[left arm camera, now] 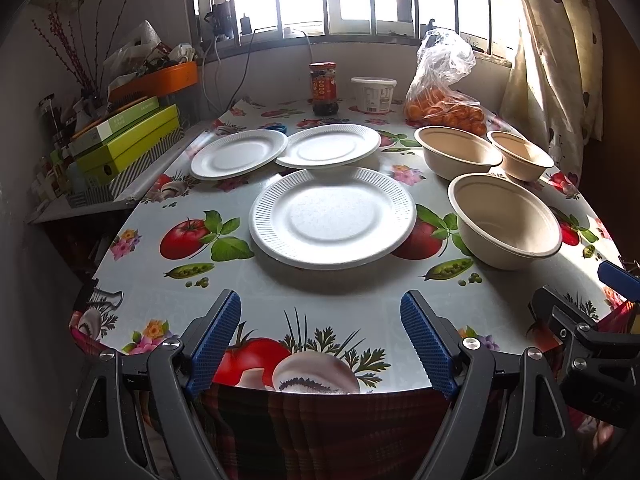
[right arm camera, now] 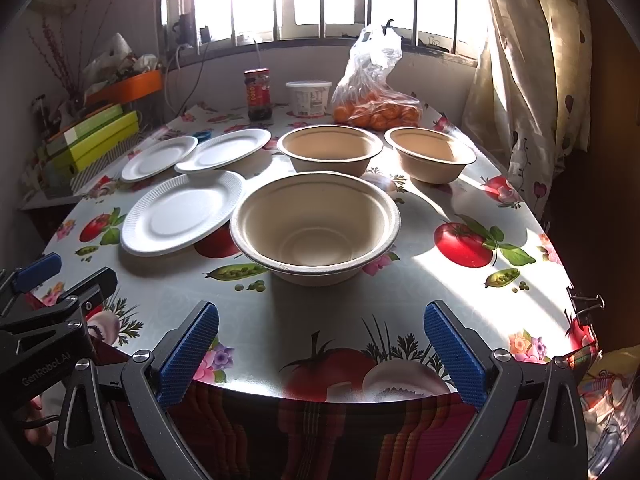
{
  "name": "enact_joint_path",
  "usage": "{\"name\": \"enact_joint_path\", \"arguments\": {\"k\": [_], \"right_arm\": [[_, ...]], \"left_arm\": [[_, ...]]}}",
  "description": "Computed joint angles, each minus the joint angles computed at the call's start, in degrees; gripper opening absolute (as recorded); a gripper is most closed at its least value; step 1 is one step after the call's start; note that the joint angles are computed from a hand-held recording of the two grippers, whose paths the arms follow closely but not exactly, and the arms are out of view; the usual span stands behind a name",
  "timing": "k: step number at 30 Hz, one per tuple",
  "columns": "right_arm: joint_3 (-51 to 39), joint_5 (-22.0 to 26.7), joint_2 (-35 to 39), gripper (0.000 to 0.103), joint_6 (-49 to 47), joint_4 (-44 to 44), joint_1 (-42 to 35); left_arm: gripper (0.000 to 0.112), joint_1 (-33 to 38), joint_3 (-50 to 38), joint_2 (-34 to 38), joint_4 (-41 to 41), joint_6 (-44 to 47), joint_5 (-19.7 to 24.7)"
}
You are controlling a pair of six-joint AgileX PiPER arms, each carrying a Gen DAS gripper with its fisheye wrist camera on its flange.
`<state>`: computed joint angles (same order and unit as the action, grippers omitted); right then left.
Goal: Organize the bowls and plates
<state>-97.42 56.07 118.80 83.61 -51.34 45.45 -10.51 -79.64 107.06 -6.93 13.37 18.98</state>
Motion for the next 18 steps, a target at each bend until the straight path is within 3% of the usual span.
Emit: {"name": "enact_joint_path", "arguments": {"k": [18], "right_arm": [[-0.2, -0.1, 0.1, 0.103, -0.1, 0.2, -0.1]], "left_arm": [[0.083, 0.0, -0.1, 0.1, -0.1, 0.0, 0.2]]}}
